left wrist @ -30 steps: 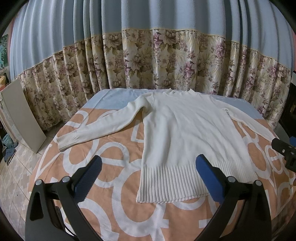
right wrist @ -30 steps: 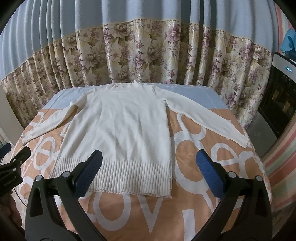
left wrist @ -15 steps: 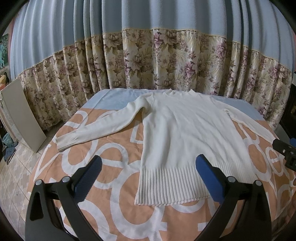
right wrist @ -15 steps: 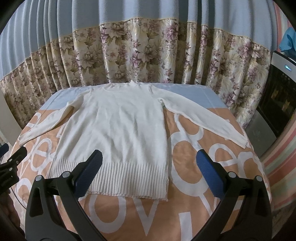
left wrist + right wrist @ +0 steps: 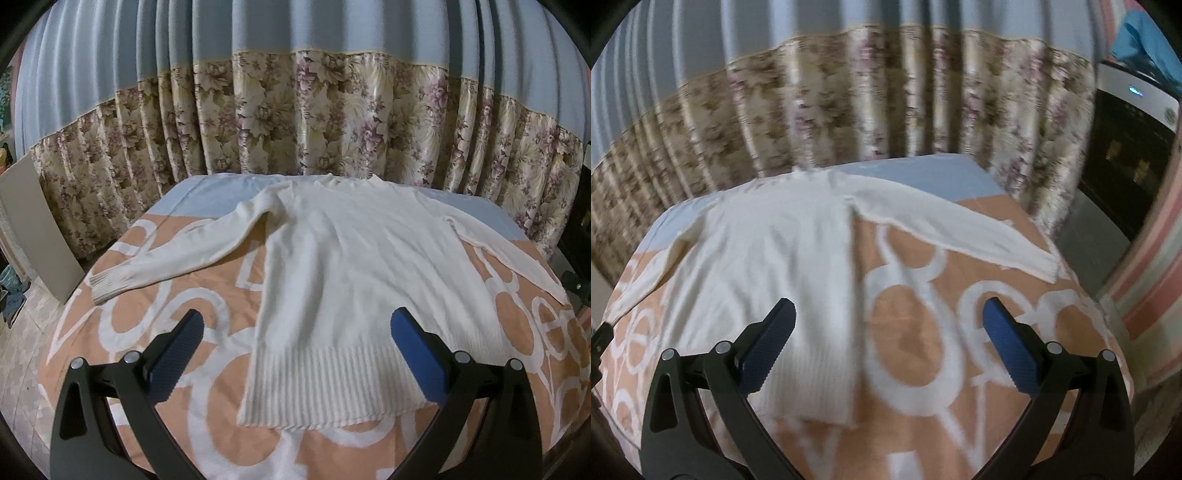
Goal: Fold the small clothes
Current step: 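Move the right tool to a sweater sleeve cuff and grasp it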
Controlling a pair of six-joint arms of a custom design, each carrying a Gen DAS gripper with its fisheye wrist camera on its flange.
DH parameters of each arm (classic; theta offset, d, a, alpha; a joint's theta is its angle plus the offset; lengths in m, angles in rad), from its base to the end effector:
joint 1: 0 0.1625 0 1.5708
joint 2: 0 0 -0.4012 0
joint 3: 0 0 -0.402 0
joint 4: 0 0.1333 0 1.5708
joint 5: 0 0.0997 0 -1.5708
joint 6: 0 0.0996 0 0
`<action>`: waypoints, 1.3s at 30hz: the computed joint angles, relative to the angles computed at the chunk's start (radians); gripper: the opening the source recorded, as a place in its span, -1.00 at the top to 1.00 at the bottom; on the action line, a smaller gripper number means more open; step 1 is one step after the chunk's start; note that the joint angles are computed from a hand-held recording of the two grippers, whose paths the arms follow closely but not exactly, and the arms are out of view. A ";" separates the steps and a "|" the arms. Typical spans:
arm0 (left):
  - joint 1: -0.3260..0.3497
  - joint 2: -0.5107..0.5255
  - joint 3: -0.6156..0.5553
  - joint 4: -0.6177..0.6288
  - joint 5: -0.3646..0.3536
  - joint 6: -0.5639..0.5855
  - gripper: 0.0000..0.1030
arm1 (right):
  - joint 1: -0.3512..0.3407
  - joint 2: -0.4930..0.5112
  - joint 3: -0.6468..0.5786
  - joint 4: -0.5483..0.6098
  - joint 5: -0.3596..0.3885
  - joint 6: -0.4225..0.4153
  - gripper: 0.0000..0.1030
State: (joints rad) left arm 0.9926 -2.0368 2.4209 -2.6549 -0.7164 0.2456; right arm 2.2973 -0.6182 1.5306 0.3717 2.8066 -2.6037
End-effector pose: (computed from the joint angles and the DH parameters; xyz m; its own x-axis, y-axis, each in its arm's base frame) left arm 0.0047 -0.3742 0.3845 -0.6894 0.1092 -0.7161 0.6037 0.6330 -0.4846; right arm 0.3525 -0.3376 0.0174 -0.6898 0.3512 0.6331 -0.3304 0.6253 -0.7070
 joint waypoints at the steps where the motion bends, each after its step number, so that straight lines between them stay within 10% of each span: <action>1: 0.004 0.027 0.000 -0.026 -0.008 0.005 -0.97 | -0.014 -0.022 0.026 -0.028 0.005 -0.022 -0.94; 7: 0.024 0.200 -0.020 -0.174 -0.021 0.018 -0.97 | -0.148 -0.262 0.254 -0.271 -0.092 -0.192 -0.94; 19: 0.057 0.480 -0.081 -0.385 -0.027 0.085 -0.97 | -0.431 -0.471 0.397 -0.376 -0.115 -0.452 -0.75; 31: 0.068 0.580 -0.116 -0.426 -0.055 0.094 -0.97 | -0.609 -0.529 0.439 -0.372 -0.274 -0.446 -0.59; 39: 0.076 0.591 -0.122 -0.427 -0.081 0.094 -0.97 | -0.578 -0.553 0.457 -0.421 -0.284 -0.482 0.12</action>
State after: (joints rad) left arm 1.0685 -1.4455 2.2992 -3.0815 -0.7979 0.3401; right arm 1.7194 -1.1711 1.9874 -0.0498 2.5225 -3.0861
